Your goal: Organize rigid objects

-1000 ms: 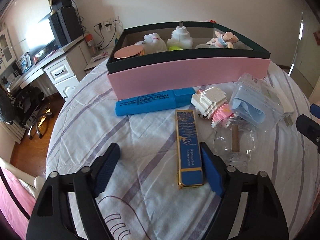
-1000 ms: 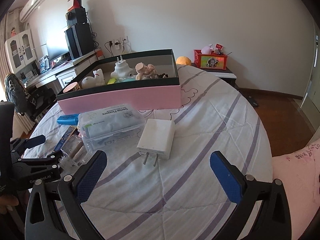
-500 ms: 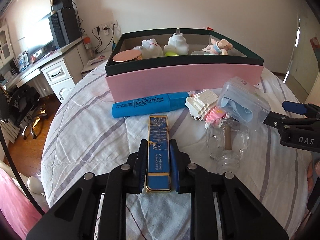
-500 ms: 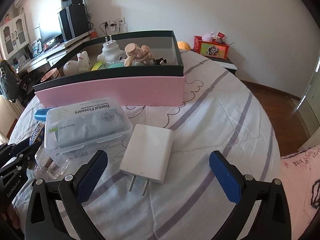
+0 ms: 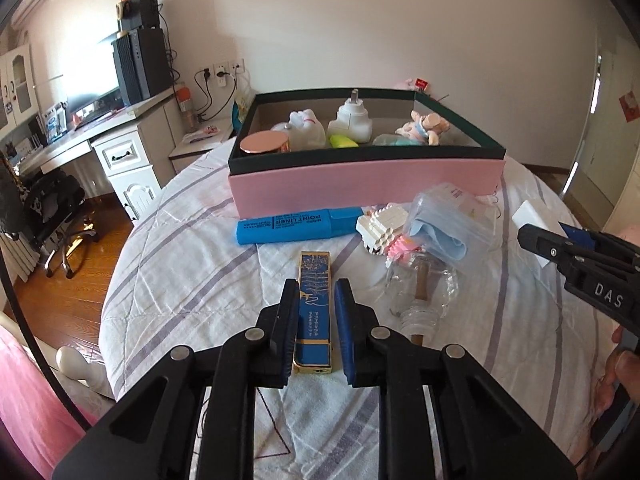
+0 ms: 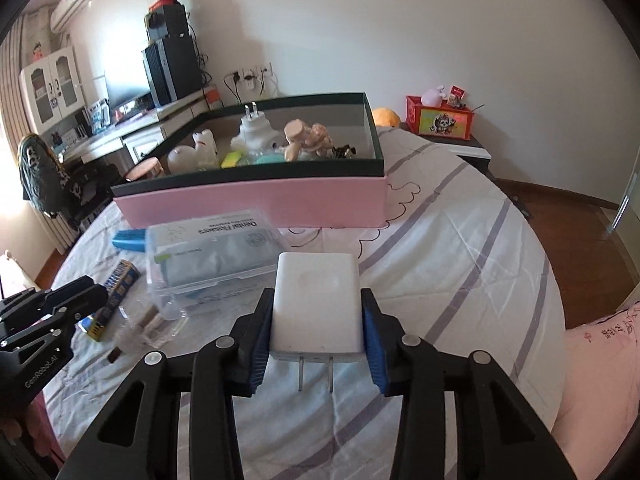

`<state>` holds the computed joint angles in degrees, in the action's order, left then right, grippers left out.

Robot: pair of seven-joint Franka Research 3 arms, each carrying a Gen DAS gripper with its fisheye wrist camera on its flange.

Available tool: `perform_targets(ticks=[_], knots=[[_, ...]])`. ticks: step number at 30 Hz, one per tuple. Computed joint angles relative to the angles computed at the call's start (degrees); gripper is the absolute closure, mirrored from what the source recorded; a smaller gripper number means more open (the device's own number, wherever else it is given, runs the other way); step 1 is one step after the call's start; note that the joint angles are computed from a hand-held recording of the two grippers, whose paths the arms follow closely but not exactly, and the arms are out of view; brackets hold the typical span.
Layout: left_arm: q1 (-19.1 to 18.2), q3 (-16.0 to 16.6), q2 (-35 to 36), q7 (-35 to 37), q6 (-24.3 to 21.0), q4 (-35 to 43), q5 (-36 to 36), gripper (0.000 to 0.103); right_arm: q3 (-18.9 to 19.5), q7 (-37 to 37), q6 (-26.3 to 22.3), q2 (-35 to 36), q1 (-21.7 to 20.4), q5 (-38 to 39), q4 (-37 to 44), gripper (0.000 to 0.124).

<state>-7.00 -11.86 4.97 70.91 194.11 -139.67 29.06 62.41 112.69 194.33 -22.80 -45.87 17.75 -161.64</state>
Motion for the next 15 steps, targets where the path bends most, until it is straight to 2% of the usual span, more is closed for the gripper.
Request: perform_targets(ticks=[1, 5, 8, 9, 11, 12, 14, 15], knots=[[0.48, -0.26, -0.85, -0.75, 1.12, -0.75, 0.54, 0.086, -0.79, 0.61, 1.39, -0.86, 1.82, 0.51, -0.96, 0.083], [-1.77, 0.88, -5.49, 3.48, 6.61, -5.42, -5.83, 0.088, -2.85, 0.44, 4.77, -5.5, 8.94, 4.37, -3.24, 0.083], [-2.01, 1.21, -8.46, 2.32, 10.39, -7.89, -5.42, 0.092, -0.21, 0.53, 5.34, -12.07, 10.39, 7.77, -3.9, 0.083], [-2.0, 1.03, -9.36, 2.6, 11.43, -8.62, -6.21, 0.093, 0.09, 0.63, 3.33, -14.64, 11.09, 8.35, -3.78, 0.083], [-2.08, 1.52, -11.66, 1.39, 13.15, -10.15, -5.01, 0.094, 0.44, 2.36, 3.74, -18.73, 12.19, 8.2, -4.4, 0.082], [-1.94, 0.86, -12.62, 2.32, 13.83, -10.86, -6.42, 0.094, 0.38, 2.73, 1.72, -20.85, 12.63, 7.76, -4.19, 0.082], [-1.91, 0.08, -14.13, 3.39, 14.95, -11.76, -8.28, 0.094, 0.37, 4.23, 1.98, -23.73, 13.63, 7.01, -4.61, 0.082], [-1.9, -0.28, -14.86, 3.99, 14.88, -12.09, -8.95, 0.094, 0.0, 4.55, 0.2, -25.04, 14.19, 6.36, -4.39, 0.082]])
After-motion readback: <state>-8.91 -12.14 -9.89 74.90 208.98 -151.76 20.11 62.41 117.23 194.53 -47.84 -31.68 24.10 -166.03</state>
